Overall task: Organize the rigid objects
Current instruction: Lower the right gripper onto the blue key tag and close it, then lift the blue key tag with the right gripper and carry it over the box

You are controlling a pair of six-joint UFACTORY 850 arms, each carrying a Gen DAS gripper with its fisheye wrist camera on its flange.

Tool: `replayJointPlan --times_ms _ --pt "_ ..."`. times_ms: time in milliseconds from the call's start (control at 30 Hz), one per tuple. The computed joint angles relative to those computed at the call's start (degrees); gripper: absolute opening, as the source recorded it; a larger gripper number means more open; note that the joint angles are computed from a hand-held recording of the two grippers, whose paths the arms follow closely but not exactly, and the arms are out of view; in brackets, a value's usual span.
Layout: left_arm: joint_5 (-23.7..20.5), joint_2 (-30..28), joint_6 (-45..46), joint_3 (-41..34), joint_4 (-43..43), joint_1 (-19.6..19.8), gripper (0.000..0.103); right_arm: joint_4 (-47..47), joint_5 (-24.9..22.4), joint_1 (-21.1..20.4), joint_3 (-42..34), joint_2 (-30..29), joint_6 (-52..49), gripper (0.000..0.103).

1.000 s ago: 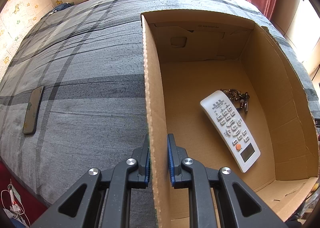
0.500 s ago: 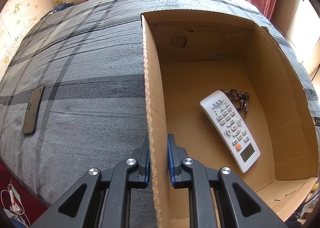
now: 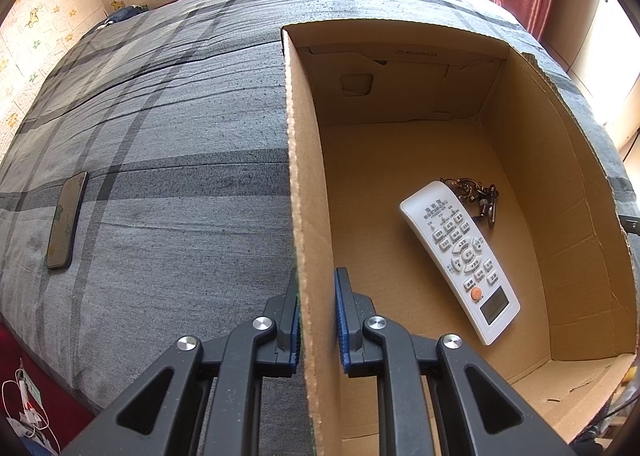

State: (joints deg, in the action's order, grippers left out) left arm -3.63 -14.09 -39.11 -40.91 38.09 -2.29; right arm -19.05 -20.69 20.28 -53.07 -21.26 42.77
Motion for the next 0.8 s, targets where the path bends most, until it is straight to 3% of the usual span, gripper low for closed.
replayJointPlan --times_ms 800 --pt "0.0 0.0 0.3 0.0 -0.3 0.0 0.016 -2.7 -2.4 7.6 -4.8 4.8 -3.3 0.028"
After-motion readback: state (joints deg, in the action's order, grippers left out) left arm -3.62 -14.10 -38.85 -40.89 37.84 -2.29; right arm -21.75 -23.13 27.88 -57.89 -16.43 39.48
